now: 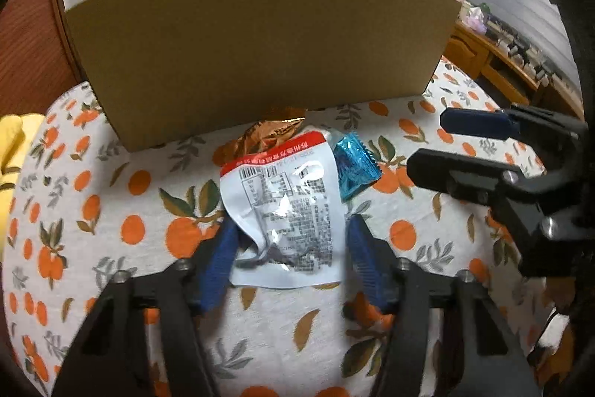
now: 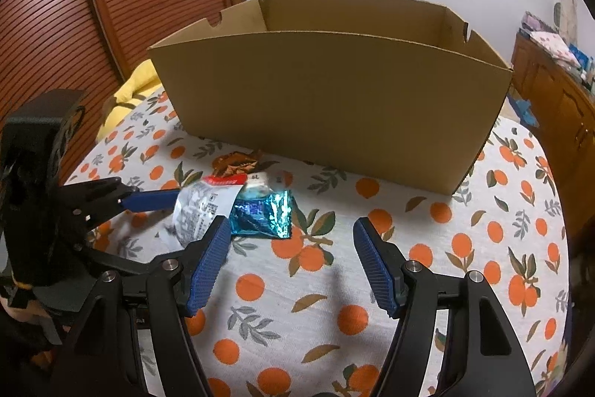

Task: Organize snacks
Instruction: 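Grasp the white-and-red printed packet with the left tool while the right tool approaches the blue foil candy, then close the right tool on the blue foil candy and lift it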

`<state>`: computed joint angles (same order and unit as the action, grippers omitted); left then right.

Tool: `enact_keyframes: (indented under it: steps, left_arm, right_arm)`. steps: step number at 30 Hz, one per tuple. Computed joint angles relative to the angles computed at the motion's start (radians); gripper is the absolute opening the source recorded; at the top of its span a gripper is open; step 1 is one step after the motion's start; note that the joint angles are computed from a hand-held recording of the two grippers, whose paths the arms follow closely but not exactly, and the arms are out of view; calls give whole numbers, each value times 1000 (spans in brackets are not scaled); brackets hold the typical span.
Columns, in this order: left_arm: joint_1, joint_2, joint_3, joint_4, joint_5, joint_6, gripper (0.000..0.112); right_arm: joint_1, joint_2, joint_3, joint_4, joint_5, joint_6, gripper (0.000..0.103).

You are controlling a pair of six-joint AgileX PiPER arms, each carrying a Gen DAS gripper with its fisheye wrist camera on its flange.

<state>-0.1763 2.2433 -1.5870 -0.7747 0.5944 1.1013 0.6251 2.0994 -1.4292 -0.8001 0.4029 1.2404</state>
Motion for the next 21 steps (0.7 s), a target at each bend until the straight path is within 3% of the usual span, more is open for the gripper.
enact_keyframes:
  steps: [6, 21]
  left_arm:
    - [62, -6, -2, -77, 83, 66, 52]
    - [114, -34, 26, -142, 88, 138, 53]
  right_arm:
    - [-3, 28, -36, 50, 6, -60, 71]
    - [-14, 184, -267, 298, 69, -339, 71]
